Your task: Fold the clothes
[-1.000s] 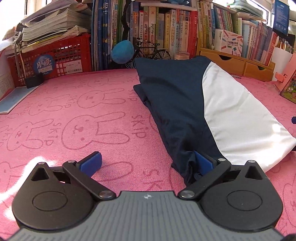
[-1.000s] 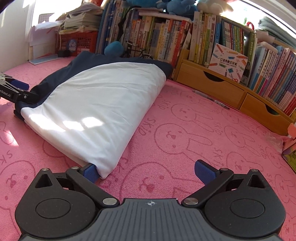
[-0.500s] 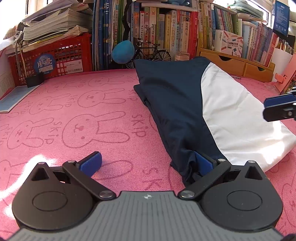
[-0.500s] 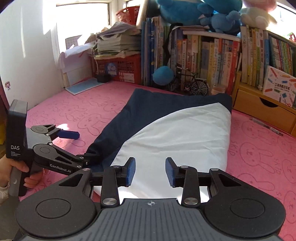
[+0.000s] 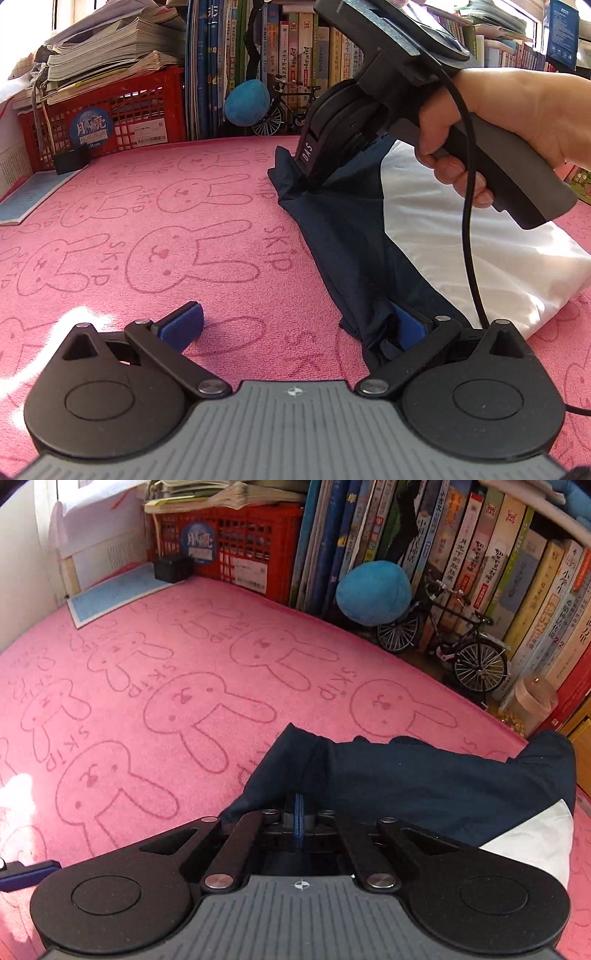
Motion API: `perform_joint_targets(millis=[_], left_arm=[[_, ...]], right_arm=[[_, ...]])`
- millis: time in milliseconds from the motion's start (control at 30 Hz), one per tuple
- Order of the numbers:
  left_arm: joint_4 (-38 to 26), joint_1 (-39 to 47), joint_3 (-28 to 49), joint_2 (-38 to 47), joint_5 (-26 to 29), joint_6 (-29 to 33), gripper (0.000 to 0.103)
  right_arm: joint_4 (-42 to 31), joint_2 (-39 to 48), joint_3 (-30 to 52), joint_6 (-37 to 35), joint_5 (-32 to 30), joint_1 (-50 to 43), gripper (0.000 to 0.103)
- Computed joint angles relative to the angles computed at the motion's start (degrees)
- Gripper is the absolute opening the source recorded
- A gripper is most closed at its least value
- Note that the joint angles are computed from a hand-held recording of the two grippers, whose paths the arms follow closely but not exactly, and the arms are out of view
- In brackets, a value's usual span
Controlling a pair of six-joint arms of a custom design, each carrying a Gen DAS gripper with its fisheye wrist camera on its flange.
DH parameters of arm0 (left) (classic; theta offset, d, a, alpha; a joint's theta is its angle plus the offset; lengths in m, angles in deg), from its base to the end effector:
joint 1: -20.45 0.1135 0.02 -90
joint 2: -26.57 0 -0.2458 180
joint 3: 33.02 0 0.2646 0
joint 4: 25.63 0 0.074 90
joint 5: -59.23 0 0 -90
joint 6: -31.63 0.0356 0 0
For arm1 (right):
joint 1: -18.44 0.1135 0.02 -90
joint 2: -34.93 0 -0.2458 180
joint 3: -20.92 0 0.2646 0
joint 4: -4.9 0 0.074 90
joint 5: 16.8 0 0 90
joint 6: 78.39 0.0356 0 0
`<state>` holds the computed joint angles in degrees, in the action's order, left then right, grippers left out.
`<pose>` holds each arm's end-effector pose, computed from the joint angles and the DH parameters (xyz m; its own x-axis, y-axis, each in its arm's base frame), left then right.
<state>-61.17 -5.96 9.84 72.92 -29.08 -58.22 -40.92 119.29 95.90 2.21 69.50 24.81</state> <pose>0.1783 -0.0897 0.2062 -0.5628 0.2824 -0.7769 0.4666 0.8843 -0.0165 0.3172 0.0377 0.2250 -0.7811 -0.2512 -0.5717 -0.2786 0.9595 -0.0409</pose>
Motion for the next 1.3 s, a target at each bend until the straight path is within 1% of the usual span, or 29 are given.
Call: perform_joint_targets(millis=[100,200,233,333,433,467,533,600,633,700,767,800,833,867,900,933,967,1000,1033,1100,1167,1200,1233,1300], left_arm=[[0.1,-0.1,0.0,0.1,0.0,-0.1,0.103],[0.1,0.0,0.0,0.2,0.3,-0.1,0.103],[0.1,0.1,0.0,0.2,0.3,-0.1,0.103],[0.2,0.3,0.0,0.3,0.6,0.0,0.103],[0.2,0.1,-0.1,0.2,0.6,-0.2,0.103],[0.2,0.1,-0.2,0.1,0.5,-0.3,0.103],[0.2,0.0,-0.2,0.1,0.5,-0.3,0.103],[0.1,0.0,-0.1,0.1,0.5,-0.3,0.103],[0.1,0.0,-0.1,0.0,0.6,-0.3,0.103],[0.0,0.1,-0.1,0.0,0.6,-0.3,0.103],[-0.1,0.1,0.0,0.0,0.6,-0.3,0.103],[-0.1,0.1,0.0,0.0,0.6,-0.3,0.103],[-0.1,0.2,0.0,0.0,0.7,-0.2,0.103],[-0.2,0.2,0.1,0.0,0.6,-0.1,0.103],[-0.1,0.1,0.0,-0.1,0.5,-0.1,0.103],[-0.1,0.0,0.0,-0.1,0.4,-0.1,0.103],[-0.1,-0.1,0.0,0.0,0.3,-0.1,0.103],[-0.1,-0.1,0.0,0.0,0.2,-0.1,0.103],[-0.1,-0.2,0.0,0.0,0.1,-0.1,0.103],[-0.1,-0.1,0.1,0.0,0.2,0.0,0.103],[-0.2,0.1,0.1,0.0,0.3,0.2,0.103],[-0.2,0.1,0.1,0.0,0.4,0.2,0.103],[-0.2,0.2,0.1,0.1,0.4,0.3,0.103],[-0.1,0.1,0.2,0.2,0.3,0.4,0.103]], right_arm=[[3.8,3.5,1.7,2.3,-2.1,-0.6,0.001],[8.3,6.8,2.8,6.1,-3.6,-1.5,0.0],[10.3,7.7,2.7,6.9,-2.5,-1.3,0.0],[16.7,8.7,0.8,6.3,1.3,0.1,0.001],[15.4,8.6,1.4,8.5,0.9,-0.7,0.012],[15.1,6.8,0.3,9.5,-1.0,-1.7,0.022],[15.0,0.8,-3.5,11.8,-7.0,-4.7,0.033],[13.4,-7.0,-7.8,10.7,-13.7,-8.7,0.062],[11.6,-11.7,-10.0,8.4,-16.8,-11.3,0.065],[5.5,-21.2,-13.3,1.4,-23.1,-17.9,0.067],[-2.4,-28.1,-14.9,-6.8,-29.0,-26.1,0.07],[-7.7,-30.8,-15.3,-12.3,-32.1,-31.4,0.07],[-13.0,-32.7,-15.5,-18.2,-34.6,-36.7,0.07],[-17.2,-34.0,-15.9,-23.3,-35.8,-41.1,0.067],[-19.0,-35.1,-16.9,-26.0,-35.3,-43.6,0.059],[-19.6,-36.1,-18.2,-27.3,-34.0,-45.1,0.054],[-20.0,-37.1,-19.4,-28.6,-32.8,-46.6,0.044],[-17.3,-36.9,-20.5,-26.5,-30.7,-45.6,0.04],[-12.7,-35.6,-21.3,-22.3,-27.9,-42.9,0.038],[-4.2,-31.9,-22.3,-15.3,-22.3,-38.1,0.023],[2.7,-23.2,-19.6,-9.2,-17.6,-34.2,0.014],[5.3,-18.3,-17.3,-6.5,-15.6,-32.7,0.003],[7.3,-13.4,-14.7,-4.0,-13.8,-31.4,0.0],[8.2,-7.1,-9.4,-1.6,-12.1,-29.1,0.001]])
